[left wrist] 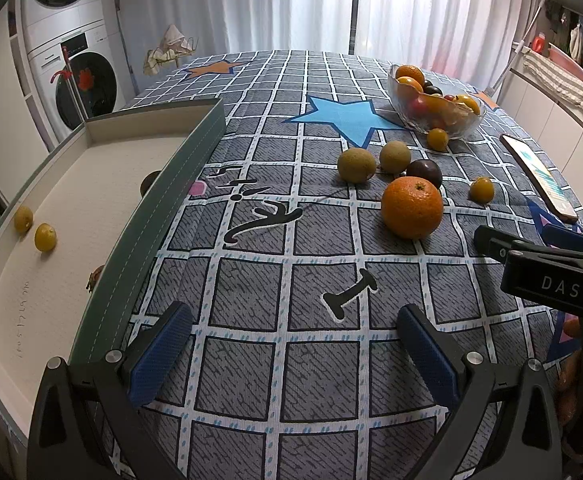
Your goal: Organize fruits
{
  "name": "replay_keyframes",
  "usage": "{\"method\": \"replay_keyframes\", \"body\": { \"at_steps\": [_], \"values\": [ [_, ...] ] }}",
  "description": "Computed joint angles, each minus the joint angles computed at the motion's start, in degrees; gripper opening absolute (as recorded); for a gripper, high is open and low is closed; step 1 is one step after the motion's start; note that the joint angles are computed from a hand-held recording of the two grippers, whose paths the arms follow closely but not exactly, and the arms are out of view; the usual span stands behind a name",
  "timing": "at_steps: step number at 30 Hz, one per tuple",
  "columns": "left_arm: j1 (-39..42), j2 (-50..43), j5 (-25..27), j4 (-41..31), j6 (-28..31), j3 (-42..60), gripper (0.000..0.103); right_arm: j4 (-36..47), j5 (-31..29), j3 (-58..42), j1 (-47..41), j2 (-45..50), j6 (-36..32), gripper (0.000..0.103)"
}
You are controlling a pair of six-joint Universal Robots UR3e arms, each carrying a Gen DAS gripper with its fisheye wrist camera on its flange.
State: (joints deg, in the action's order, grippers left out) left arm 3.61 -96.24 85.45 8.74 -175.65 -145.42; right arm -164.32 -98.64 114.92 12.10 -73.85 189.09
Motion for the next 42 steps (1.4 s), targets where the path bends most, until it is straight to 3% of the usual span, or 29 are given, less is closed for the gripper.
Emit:
{"method": "replay_keyframes", "body": {
  "at_steps": [36, 39, 42],
  "values": [
    [0.45, 0.16, -0.78, 0.36, 0.19, -0.43, 0.103, 0.53, 0.06, -0.23, 0.01, 0.0, -0.23, 0.103],
    [1.5, 1.22, -2.22, 0.23, 0.92, -1.32, 0.103, 6.85, 0.98, -2.94, -0.44, -1.06, 0.68, 0.103],
    [1.94, 1.67, -3.04, 0.15, 0.97, -1.58, 0.103, 6.57, 6.78, -3.22, -1.53, -2.78, 1.04, 0.103]
  ]
}}
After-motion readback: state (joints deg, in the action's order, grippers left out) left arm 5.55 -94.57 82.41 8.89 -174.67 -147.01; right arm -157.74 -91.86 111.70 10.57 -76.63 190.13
